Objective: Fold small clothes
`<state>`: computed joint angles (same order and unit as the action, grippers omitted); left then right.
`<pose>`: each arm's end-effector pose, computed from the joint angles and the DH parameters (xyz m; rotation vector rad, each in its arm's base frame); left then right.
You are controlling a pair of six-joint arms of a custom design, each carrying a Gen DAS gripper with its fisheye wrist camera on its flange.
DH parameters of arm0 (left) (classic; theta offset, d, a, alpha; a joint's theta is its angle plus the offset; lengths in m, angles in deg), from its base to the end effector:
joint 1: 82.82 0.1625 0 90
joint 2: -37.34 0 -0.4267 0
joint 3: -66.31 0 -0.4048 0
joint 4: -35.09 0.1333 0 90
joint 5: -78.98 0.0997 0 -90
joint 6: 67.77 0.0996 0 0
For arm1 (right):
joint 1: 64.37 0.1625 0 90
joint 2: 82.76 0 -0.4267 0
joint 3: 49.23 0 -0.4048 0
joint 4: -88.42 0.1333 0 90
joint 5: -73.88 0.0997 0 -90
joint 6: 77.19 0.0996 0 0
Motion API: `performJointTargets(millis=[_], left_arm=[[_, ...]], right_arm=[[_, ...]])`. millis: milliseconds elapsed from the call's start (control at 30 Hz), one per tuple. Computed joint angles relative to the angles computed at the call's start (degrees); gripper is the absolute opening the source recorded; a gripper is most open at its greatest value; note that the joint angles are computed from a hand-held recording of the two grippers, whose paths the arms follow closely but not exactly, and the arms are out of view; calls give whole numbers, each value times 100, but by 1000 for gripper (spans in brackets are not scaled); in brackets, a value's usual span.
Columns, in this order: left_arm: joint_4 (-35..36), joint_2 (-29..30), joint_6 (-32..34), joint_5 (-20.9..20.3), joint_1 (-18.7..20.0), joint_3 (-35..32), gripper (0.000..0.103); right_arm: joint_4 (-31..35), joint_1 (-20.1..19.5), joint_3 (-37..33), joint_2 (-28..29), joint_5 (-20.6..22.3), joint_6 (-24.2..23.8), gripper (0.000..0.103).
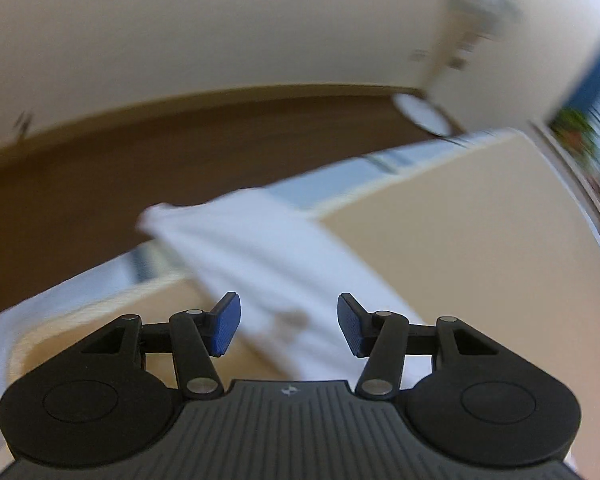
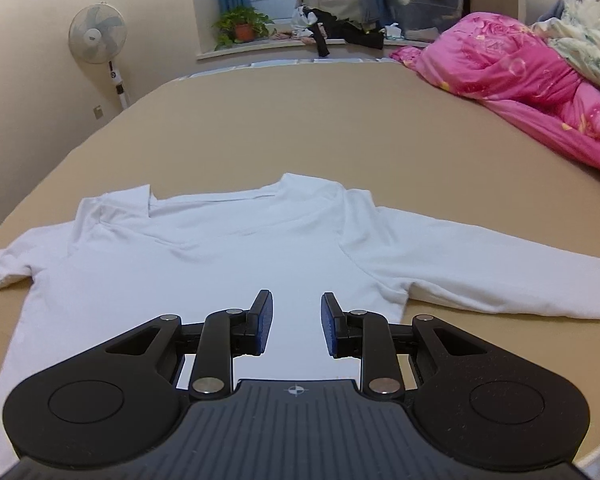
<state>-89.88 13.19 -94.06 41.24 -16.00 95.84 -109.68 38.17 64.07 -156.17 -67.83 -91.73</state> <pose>-0.1629 -0.9192 0.2953 -0.3626 2.3058 -1.0304 0.1682 -0.5022 0.3815 -0.1624 -2.0056 1.2783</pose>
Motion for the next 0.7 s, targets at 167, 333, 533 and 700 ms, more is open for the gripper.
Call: performJointTargets(millis=[167, 333, 533, 700], left_arm=[[819, 178, -933, -510, 327, -646, 6], [-353, 460, 392, 243, 38, -560, 2], [-3421, -39, 3517, -1656, -970, 1401, 3], [-2471, -651, 4418, -4334, -1339, 2752, 12]], right_arm=[[55, 7, -62, 105, 188, -227, 28], [142, -44, -72, 77, 297, -256, 28], [395, -131, -169, 111, 300, -27, 28], [682, -211, -302, 220, 430, 57, 28]])
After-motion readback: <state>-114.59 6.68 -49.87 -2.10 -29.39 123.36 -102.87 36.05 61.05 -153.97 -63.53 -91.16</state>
